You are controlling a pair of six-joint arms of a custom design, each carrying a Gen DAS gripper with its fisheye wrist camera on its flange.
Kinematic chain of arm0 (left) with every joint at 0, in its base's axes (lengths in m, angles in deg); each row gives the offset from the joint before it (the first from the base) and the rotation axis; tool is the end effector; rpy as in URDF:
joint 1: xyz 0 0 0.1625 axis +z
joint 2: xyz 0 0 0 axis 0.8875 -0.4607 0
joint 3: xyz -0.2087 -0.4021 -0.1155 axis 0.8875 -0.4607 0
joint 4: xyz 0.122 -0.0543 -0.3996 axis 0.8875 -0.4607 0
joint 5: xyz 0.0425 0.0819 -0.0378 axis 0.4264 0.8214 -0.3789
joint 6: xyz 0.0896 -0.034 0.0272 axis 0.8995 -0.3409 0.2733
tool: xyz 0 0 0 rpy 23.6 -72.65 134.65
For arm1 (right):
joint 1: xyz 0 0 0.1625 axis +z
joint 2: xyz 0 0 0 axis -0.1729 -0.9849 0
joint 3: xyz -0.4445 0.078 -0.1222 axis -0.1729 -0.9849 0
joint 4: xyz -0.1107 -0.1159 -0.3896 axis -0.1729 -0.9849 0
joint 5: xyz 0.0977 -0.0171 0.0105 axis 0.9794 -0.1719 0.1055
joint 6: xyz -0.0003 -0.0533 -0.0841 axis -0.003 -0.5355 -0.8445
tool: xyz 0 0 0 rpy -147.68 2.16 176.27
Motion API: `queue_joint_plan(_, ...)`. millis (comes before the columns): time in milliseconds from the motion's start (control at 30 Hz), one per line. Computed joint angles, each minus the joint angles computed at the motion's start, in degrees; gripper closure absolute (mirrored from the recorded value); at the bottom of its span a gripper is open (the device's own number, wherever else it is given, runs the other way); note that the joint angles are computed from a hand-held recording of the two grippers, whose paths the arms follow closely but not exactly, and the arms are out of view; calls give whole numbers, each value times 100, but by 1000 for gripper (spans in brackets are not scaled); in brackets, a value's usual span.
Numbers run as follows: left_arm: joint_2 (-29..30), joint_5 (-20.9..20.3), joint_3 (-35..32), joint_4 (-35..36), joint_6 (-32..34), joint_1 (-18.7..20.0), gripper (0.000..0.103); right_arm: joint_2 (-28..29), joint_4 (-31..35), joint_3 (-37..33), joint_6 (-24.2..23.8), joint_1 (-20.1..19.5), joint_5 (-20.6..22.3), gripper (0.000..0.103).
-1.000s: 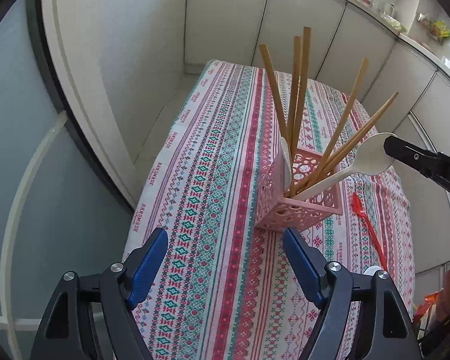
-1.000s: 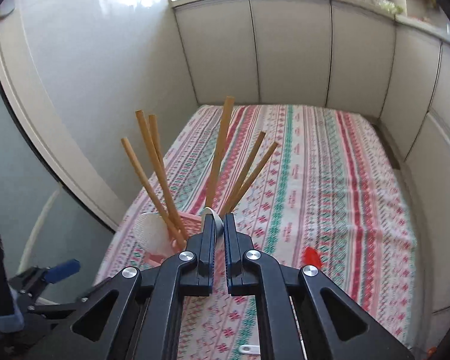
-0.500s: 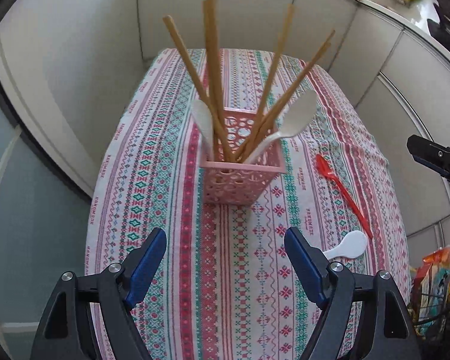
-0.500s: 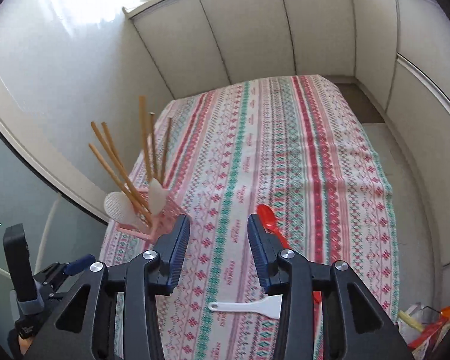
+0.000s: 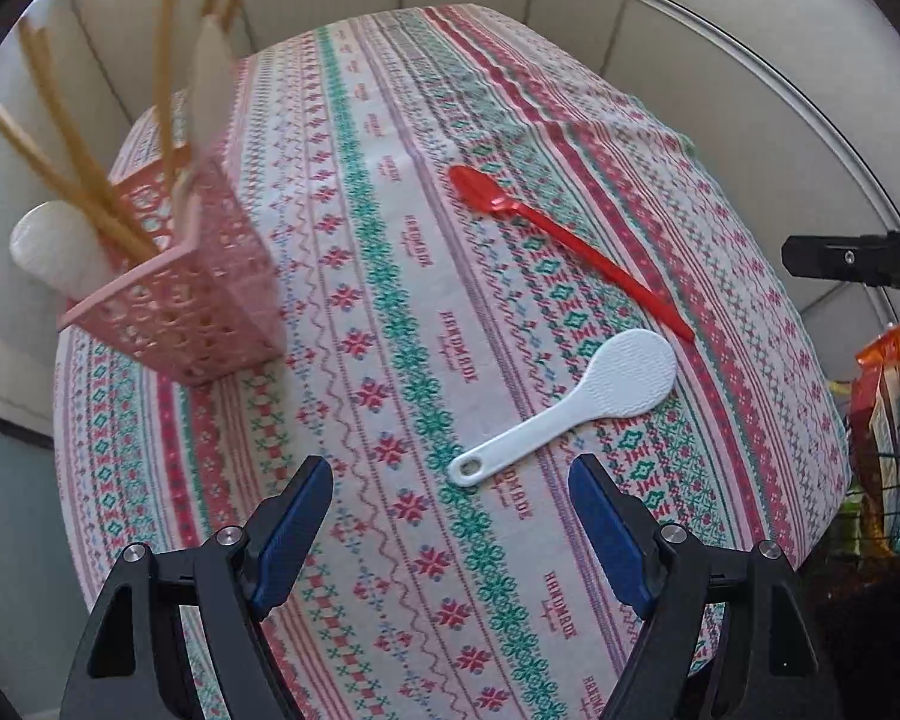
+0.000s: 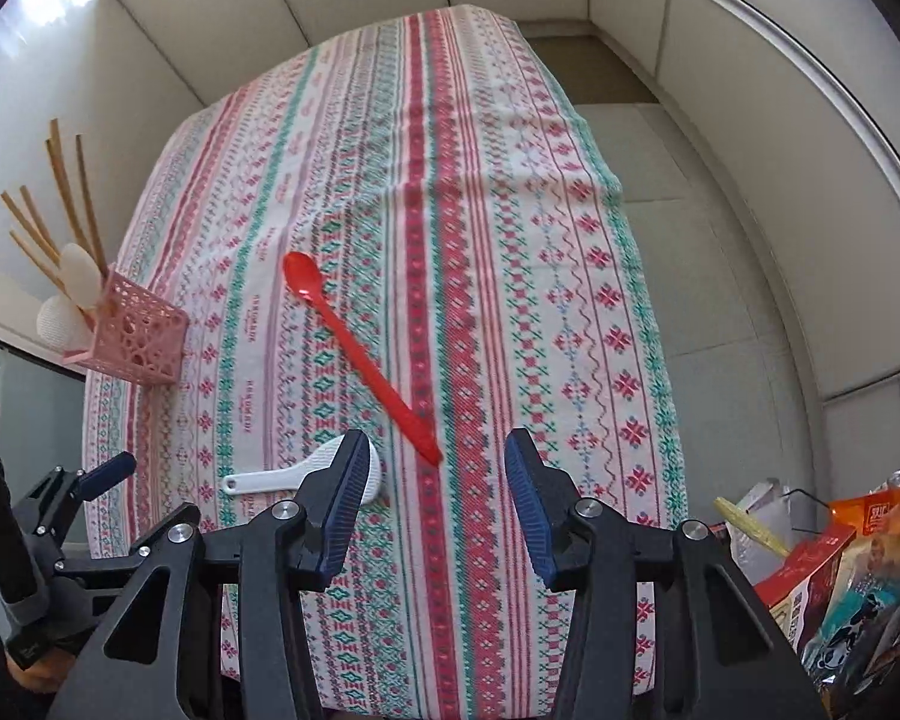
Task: Organize utensils
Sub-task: 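Move both open tools back over the white rice paddle on the cloth, then close the left tool on the white rice paddle handle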
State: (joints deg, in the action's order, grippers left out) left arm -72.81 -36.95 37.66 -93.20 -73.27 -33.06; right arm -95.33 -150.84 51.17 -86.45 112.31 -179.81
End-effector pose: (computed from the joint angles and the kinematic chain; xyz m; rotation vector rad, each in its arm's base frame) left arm -0.3538 -0.4205 0.1106 0.2693 2.3649 -0.3353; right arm 0.1918 -0.4972 0.3375 0.3066 -2.5728 0.2571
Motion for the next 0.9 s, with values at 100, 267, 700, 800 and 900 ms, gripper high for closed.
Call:
queue_joint_plan(100, 359, -88, -149, -298, 490, 59, 21, -55, 134, -29, 123, -172, 16, 53)
queue_joint_plan(267, 915, -151, -449, -737, 1319, 117, 23, -83, 273, -64, 188, -337, 34, 51)
queue_joint_plan(700, 1524, 65, -1043, -520, 1234, 254, 51, -92, 376, -132, 270, -511, 47, 51)
queue_joint_plan(800, 1475, 141, -1047, -455, 1045, 322, 52, -92, 383, -133, 248, -502, 102, 51)
queue_joint_plan(900, 1388, 328, -1027, -401, 807, 319, 76, -108, 408, -139, 314, -535, 191, 51)
